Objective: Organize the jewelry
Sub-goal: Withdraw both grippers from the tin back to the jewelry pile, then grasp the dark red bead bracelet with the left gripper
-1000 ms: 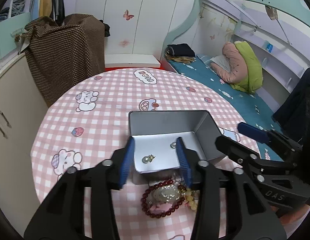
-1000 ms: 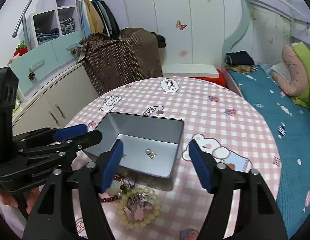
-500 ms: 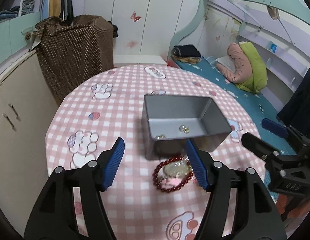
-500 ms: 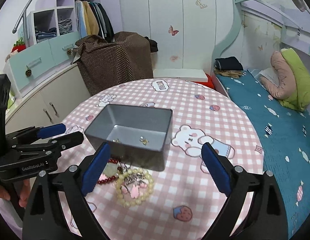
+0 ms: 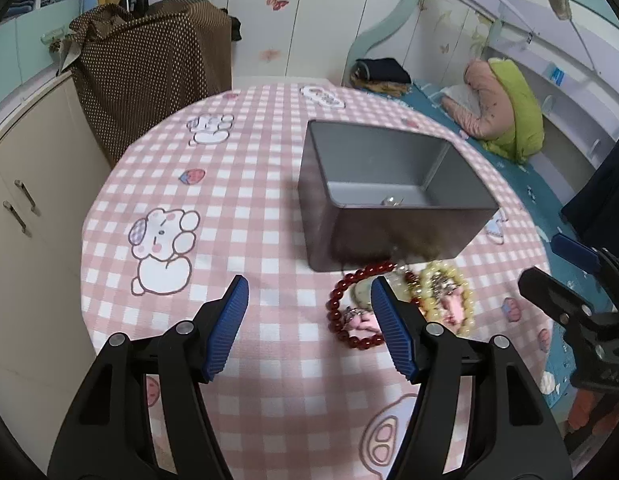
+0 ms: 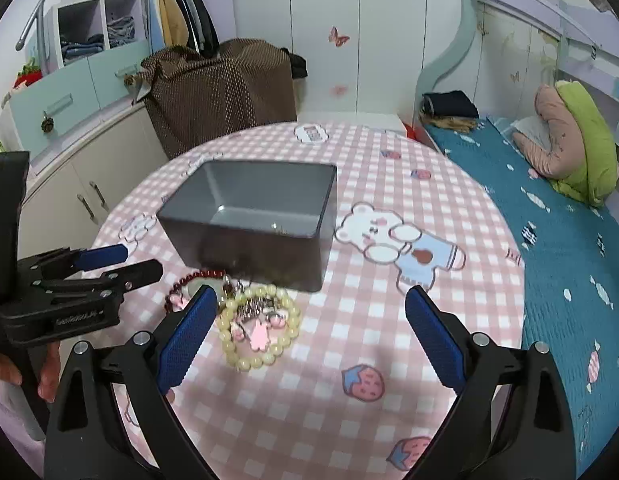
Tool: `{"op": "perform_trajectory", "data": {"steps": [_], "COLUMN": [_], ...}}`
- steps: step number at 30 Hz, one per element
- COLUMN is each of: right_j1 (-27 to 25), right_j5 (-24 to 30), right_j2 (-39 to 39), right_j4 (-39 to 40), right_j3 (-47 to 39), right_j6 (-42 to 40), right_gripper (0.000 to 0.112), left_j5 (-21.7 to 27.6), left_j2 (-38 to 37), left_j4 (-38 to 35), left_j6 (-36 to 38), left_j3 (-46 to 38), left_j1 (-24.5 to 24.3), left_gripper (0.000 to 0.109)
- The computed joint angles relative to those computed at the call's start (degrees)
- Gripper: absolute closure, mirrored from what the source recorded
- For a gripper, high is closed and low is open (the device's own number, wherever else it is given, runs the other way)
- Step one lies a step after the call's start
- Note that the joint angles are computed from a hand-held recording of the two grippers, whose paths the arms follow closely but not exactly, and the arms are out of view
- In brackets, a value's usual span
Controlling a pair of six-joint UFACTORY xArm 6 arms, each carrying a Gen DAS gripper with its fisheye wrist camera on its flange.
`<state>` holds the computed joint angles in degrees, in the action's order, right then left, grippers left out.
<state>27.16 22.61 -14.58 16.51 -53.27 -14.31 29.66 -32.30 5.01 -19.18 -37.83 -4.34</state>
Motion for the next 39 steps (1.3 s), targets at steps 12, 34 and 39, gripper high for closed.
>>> {"op": "perform_trajectory", "data": {"steps": [12,34,39], "right_j1": [0.29,0.03,0.18], "right_j5": [2.41,4.27,4.16], "right_j2": [1.53,5.54,5.92], "right_j4": [-4.0,-2.92,-3.61], "right_j3": [-0.21,-3.05,-3.32], "right_j6": [2.72,2.62,3.56], "right_gripper": [0.021,0.021,0.021], "left_j5": [-0.02,-0.78,-2.12], "left_j2": [6.18,6.05,6.31], "left_j4": [-3.11,-0.92,0.67], "left_j6": [5.42,9.91,7.58], "left_j3": [-2.53,-1.66,-1.34], "left_j1": [0.06,-0.28,0.25], "left_gripper": [0.053,0.084,0.101]}}
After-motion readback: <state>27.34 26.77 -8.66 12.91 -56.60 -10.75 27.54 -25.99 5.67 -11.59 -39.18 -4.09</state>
